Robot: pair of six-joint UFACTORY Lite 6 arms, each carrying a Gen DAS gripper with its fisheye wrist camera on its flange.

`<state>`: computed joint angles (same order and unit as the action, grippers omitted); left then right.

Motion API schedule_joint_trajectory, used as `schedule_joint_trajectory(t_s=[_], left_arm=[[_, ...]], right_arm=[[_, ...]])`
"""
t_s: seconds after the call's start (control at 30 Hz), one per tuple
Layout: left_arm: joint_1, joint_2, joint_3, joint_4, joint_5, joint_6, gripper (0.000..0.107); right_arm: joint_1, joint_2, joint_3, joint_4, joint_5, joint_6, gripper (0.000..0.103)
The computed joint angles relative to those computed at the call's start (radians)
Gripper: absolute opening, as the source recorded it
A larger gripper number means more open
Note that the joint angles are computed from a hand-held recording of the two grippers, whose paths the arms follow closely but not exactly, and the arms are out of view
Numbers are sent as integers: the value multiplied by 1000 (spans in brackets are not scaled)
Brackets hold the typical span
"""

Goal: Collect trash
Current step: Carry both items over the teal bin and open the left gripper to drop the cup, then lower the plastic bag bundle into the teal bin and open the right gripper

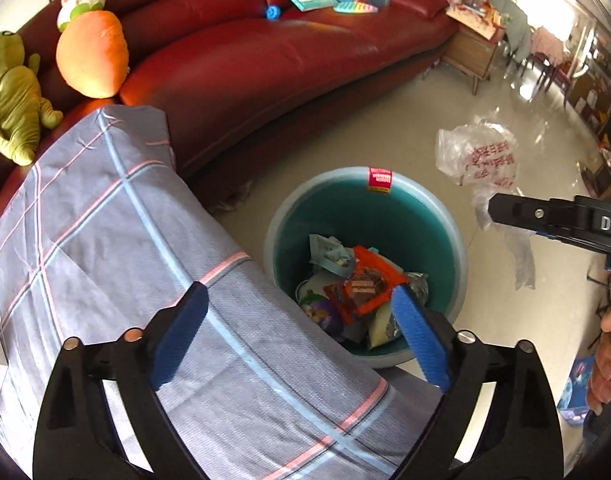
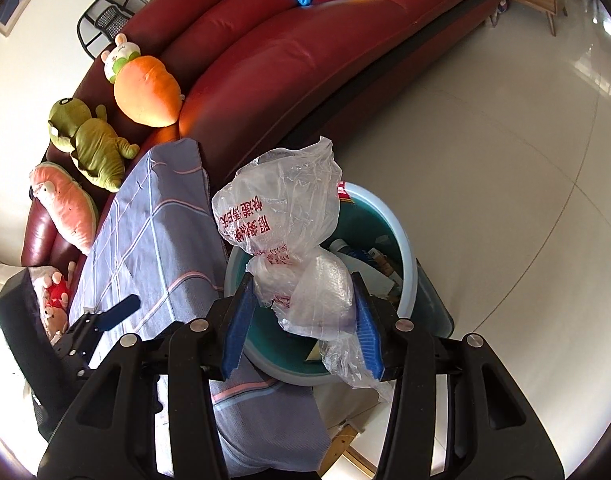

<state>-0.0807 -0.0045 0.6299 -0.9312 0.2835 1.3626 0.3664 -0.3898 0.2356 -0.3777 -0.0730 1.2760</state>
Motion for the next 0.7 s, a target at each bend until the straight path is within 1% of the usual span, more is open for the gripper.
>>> schedule_joint_trajectory(t_s=[0.2, 0.3, 0.4, 0.47, 0.53, 0.57, 0.63, 0.67, 0.7], left_arm=[[81, -2, 22, 22, 72, -9, 95], [145, 7, 41, 3, 119, 23, 95], [201, 12, 59, -13, 159, 51, 95], [238, 21, 74, -30, 183, 74, 95], [272, 40, 99, -36, 206, 84, 95], [283, 49, 108, -34, 214, 84, 95], [308, 70, 127, -36, 228, 91, 95], [318, 79, 134, -35, 234, 92, 95], [324, 85, 139, -31, 240, 88, 95]], right_arm=[[16, 125, 86, 7, -22, -36, 47], [27, 185, 130, -3, -29, -33, 47], [46, 248, 186, 23, -27, -65, 49], [58, 287, 219, 54, -28, -103, 55], [69, 306, 242, 156, -19, -197, 69], [72, 312, 251, 186, -17, -221, 71], [74, 326, 265, 194, -10, -218, 73], [75, 330, 268, 221, -5, -239, 74], [79, 333, 271, 290, 4, -302, 75]])
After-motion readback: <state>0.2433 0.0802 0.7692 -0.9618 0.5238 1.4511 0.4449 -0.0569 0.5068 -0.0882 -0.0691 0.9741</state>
